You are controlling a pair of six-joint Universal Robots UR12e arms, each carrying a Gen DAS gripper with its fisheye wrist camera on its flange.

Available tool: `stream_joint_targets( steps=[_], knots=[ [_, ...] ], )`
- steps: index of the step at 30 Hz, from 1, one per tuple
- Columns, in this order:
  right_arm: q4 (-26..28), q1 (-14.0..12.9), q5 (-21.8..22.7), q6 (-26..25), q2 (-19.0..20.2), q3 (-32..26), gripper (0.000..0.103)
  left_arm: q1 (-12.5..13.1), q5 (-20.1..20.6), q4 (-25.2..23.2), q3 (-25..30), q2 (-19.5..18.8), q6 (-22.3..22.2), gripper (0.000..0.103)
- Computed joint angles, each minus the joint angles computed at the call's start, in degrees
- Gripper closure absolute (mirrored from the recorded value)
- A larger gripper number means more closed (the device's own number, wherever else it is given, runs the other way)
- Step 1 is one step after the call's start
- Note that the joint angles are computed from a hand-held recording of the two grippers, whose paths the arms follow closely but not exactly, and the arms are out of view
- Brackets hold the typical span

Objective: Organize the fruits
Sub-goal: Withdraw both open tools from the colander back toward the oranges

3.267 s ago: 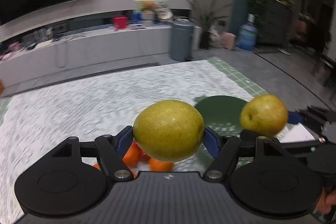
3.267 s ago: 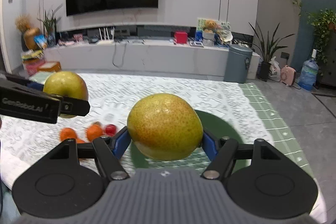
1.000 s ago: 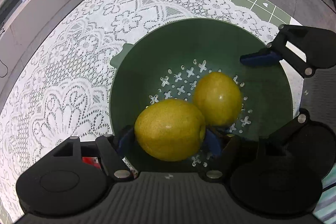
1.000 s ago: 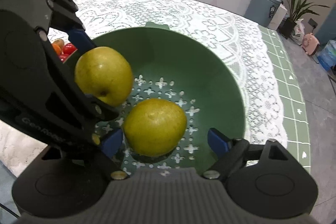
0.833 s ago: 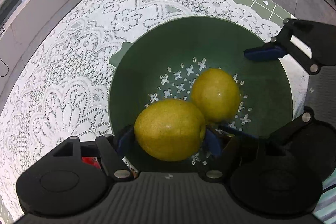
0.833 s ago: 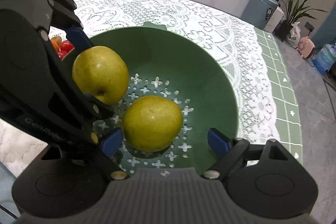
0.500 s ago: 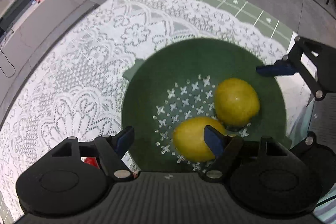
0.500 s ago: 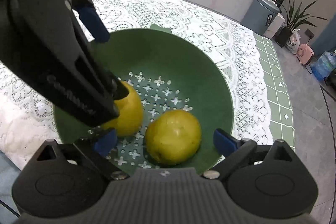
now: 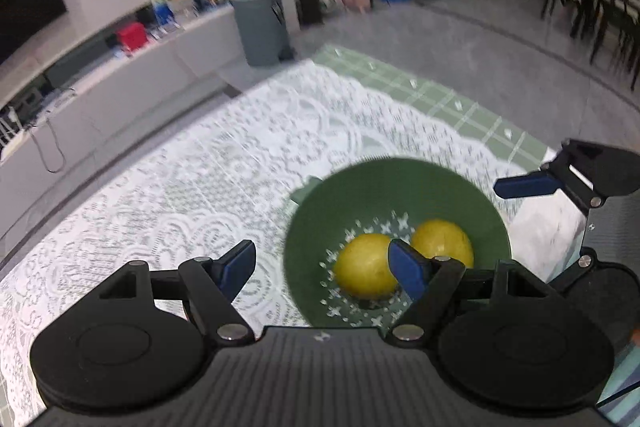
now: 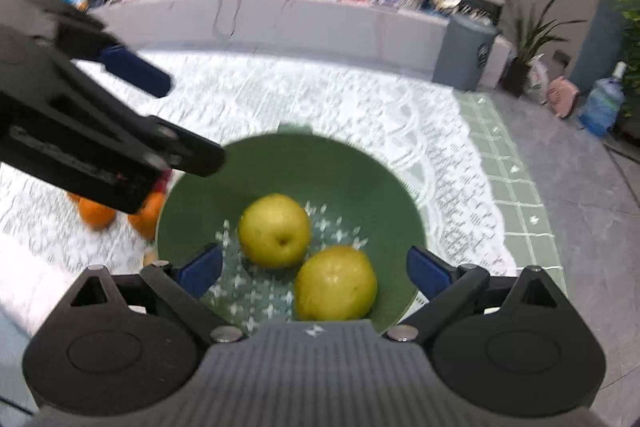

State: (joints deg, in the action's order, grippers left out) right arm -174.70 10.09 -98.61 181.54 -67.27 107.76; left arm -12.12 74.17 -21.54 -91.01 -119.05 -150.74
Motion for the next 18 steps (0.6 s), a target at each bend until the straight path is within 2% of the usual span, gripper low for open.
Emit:
stream_joint_targets(
  steps=[6,12,18],
  knots=[
    [-11.3,1.9,-1.3,6.7,1.2,1.4,0.008,2.5,-3.2,9.1,-4.9,2.3,-4.9,0.014],
    [-17.4,4.0,-1.4,11.1,2.5,1.8,0.008,4.9,-3.1,17.7,-9.7,3.8,-9.4,0.014],
    [-24.8,6.9,-8.1,11.4,4.6,1.8,0.008,6.6,-2.0,27.2,-14.5,4.1,-12.7,0.016]
  ],
)
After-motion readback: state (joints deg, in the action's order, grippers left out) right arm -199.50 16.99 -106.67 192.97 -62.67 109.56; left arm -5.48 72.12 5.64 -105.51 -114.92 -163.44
